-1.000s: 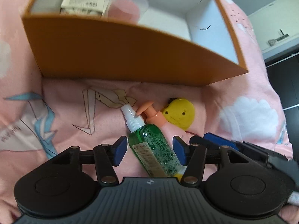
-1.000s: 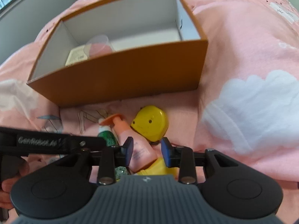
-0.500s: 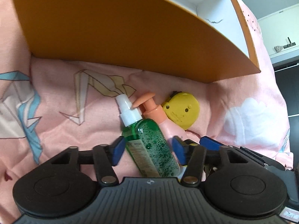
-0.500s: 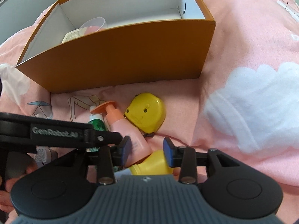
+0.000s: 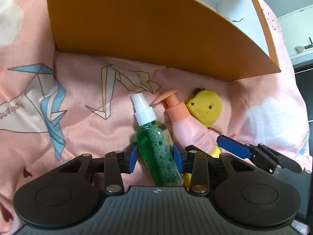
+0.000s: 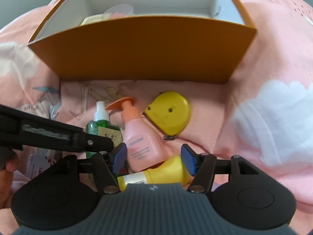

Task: Organize rigid objects
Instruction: 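Move the left tool to the green spray bottle while the right approaches the pink pump bottle, then close the left gripper on the green spray bottle while the right grasps the pink pump bottle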

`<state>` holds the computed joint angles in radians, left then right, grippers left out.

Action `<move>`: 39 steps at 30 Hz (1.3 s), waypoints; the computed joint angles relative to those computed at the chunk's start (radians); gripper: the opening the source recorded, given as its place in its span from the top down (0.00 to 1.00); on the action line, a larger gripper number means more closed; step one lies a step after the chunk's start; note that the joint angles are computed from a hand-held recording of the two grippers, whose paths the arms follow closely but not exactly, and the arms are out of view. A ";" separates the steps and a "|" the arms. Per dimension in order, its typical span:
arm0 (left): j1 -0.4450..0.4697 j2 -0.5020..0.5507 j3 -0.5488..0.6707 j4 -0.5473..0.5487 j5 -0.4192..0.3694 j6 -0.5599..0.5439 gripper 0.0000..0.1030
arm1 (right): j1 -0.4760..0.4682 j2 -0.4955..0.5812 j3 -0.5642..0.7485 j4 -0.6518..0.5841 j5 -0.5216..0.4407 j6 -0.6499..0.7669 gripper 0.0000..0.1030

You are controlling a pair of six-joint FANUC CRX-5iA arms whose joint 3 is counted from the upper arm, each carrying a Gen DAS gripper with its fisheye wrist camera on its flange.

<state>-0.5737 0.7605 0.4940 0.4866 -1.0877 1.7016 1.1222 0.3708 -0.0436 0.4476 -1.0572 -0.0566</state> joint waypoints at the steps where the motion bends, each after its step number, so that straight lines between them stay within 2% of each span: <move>1: 0.002 0.001 -0.006 0.013 0.007 -0.006 0.59 | 0.000 0.004 0.005 -0.001 -0.006 0.008 0.41; 12: 0.008 0.003 -0.029 0.051 0.022 -0.076 0.60 | -0.008 0.002 0.008 -0.020 0.006 0.033 0.41; 16: 0.018 -0.015 -0.009 0.007 -0.011 -0.134 0.61 | -0.016 -0.004 0.004 -0.033 0.028 0.054 0.43; 20: 0.026 -0.028 0.011 -0.048 -0.033 -0.158 0.62 | -0.030 -0.003 0.015 -0.053 0.050 0.149 0.46; 26: 0.043 -0.023 -0.019 -0.014 -0.015 -0.142 0.62 | -0.055 0.030 0.063 -0.082 0.050 0.299 0.47; 28: 0.038 -0.021 -0.017 -0.022 -0.010 -0.146 0.62 | -0.060 0.043 0.077 -0.095 0.045 0.328 0.49; 29: 0.034 -0.018 -0.013 -0.026 -0.008 -0.144 0.62 | -0.062 0.048 0.081 -0.105 0.043 0.332 0.55; 33: 0.025 -0.024 -0.024 -0.020 0.013 -0.160 0.62 | -0.058 0.033 0.052 -0.091 0.059 0.261 0.56; 39: 0.028 -0.062 -0.082 0.024 0.057 -0.238 0.67 | -0.053 -0.038 -0.028 -0.047 0.146 0.139 0.57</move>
<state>-0.5455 0.6983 0.4124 0.5106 -1.0310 1.4633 1.0696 0.3333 -0.0718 0.4001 -0.9109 0.0823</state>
